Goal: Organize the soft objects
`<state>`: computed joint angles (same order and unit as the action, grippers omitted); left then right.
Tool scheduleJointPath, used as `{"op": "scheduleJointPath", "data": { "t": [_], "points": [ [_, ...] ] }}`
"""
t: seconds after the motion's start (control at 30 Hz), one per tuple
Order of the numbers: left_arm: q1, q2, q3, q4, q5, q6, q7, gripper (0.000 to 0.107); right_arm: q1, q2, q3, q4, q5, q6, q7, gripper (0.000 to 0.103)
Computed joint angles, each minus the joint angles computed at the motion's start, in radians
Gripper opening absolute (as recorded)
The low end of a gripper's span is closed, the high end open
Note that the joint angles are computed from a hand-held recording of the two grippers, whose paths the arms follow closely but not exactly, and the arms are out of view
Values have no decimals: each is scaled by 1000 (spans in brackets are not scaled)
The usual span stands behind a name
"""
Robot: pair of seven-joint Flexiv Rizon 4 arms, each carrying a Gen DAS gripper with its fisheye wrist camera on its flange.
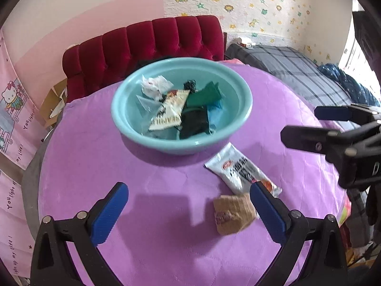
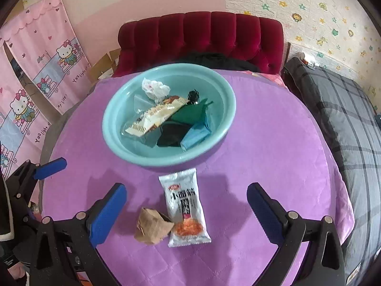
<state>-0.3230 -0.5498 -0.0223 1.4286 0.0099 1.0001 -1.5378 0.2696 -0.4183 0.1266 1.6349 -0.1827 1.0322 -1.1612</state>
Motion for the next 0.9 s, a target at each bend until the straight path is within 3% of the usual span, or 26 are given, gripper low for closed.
{"op": "scheduleJointPath", "data": {
  "t": [0.43, 0.9],
  "points": [
    [-14, 28, -17, 125, -16, 52, -16, 103, 7, 60, -39, 217, -102, 154, 81, 103],
    [-37, -30, -22, 81, -24, 9, -37, 103, -43, 31, -6, 214, -37, 142, 25, 103]
  ]
}}
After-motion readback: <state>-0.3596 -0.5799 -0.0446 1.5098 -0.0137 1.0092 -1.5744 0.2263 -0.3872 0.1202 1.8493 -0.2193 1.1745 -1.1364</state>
